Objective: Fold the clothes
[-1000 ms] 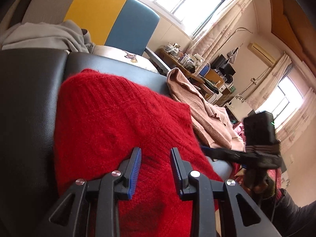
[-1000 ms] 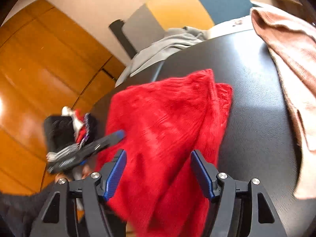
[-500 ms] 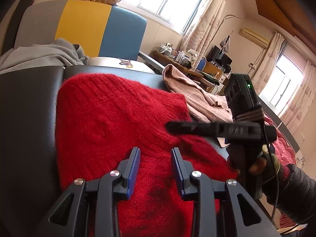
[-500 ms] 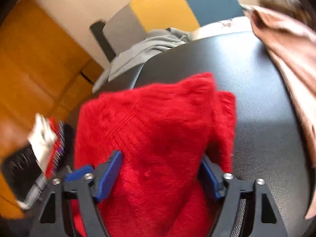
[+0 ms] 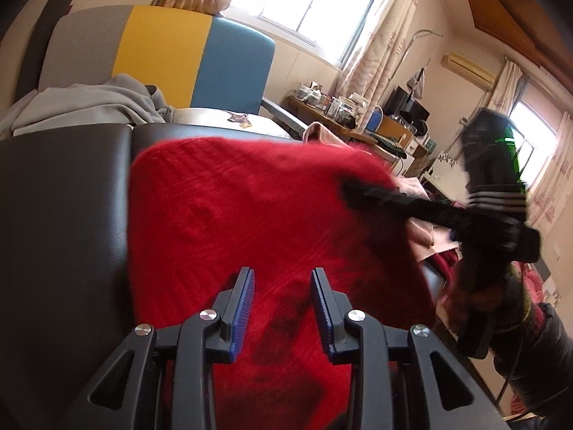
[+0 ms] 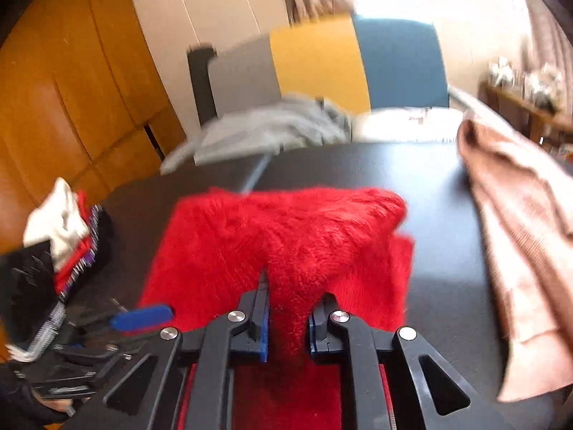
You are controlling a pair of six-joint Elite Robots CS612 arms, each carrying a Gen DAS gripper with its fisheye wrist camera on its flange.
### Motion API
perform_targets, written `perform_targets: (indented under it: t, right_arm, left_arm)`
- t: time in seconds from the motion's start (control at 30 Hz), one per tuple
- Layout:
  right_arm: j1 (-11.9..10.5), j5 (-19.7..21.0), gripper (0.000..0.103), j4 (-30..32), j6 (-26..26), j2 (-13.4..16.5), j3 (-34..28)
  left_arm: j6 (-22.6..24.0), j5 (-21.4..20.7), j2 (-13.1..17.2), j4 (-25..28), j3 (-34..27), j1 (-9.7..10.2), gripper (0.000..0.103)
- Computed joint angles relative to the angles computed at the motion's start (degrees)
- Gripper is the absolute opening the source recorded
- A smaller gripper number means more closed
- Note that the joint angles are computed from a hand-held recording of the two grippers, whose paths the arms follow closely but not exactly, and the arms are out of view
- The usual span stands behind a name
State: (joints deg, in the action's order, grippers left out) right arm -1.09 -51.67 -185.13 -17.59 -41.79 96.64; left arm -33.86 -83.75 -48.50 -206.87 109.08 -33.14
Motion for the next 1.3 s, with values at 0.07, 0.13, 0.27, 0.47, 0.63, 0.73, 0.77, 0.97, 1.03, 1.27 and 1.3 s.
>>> perform_targets:
  t: [0.07, 0.13, 0.27, 0.47, 0.63, 0.73, 0.77, 0.97, 1.03, 1.27, 1.3]
  right_arm:
    - [-0.86, -0.14, 0.011, -3.87, 3.57, 0.11, 0.72]
    - [-1.57, -1.34, 0.011, -5.71, 6.82, 0.71, 1.0]
    - [-1.61, -6.9, 0.011, 2.69, 8.58, 3.71, -1.05]
    - [-0.82, -10.0, 0.01, 1.33, 4.89, 4.07, -1.59]
    - [-1.26, -8.91, 0.011, 2.08, 4.55, 4.14, -1.85]
    - [-1.33, -9.56, 0.013, 1.39, 3.79, 3.95, -1.42]
    - [-1.2, -10.6, 0.015, 0.92, 3.07, 3.63, -1.14]
    - [-1.02, -12.54, 0.025, -10.93, -0.79, 1.18, 2.87]
    - [-1.26, -8.79, 0.025, -12.62, -4.47, 0.1, 4.44]
    - [0.42, -9.22, 0.076, -6.98, -13.54, -0.01, 5.17]
    - [0.93, -12.62, 0.08, -5.71, -14.08, 0.47, 4.78]
  left_arm:
    - [-1.36, -0.52, -0.22, -1.21, 0.52, 0.36, 0.032]
    - [-2.99, -0.32, -0.33, -1.78, 0.62, 1.02, 0.033]
    - [-4.69, 0.43, -0.34, -1.93, -0.22, 2.48, 0.034]
    - [-0.92, -0.28, 0.46, -0.17, -4.27, 4.28, 0.035]
    - [5.86, -3.14, 2.49, 11.76, -11.43, 4.54, 0.035]
    - [9.25, -3.04, 3.87, 21.17, -15.47, 4.12, 0.035]
    - [9.54, -2.1, 4.05, 21.73, -15.85, 3.85, 0.035]
    - [8.81, -1.77, 3.59, 25.41, -16.79, 3.48, 0.035]
    - [8.56, -0.98, 3.47, 26.28, -17.0, 3.28, 0.035]
    - [9.56, 4.87, 3.23, 28.08, -16.8, 1.82, 0.037]
    - [9.56, 6.04, 3.29, 27.98, -16.7, 1.49, 0.038]
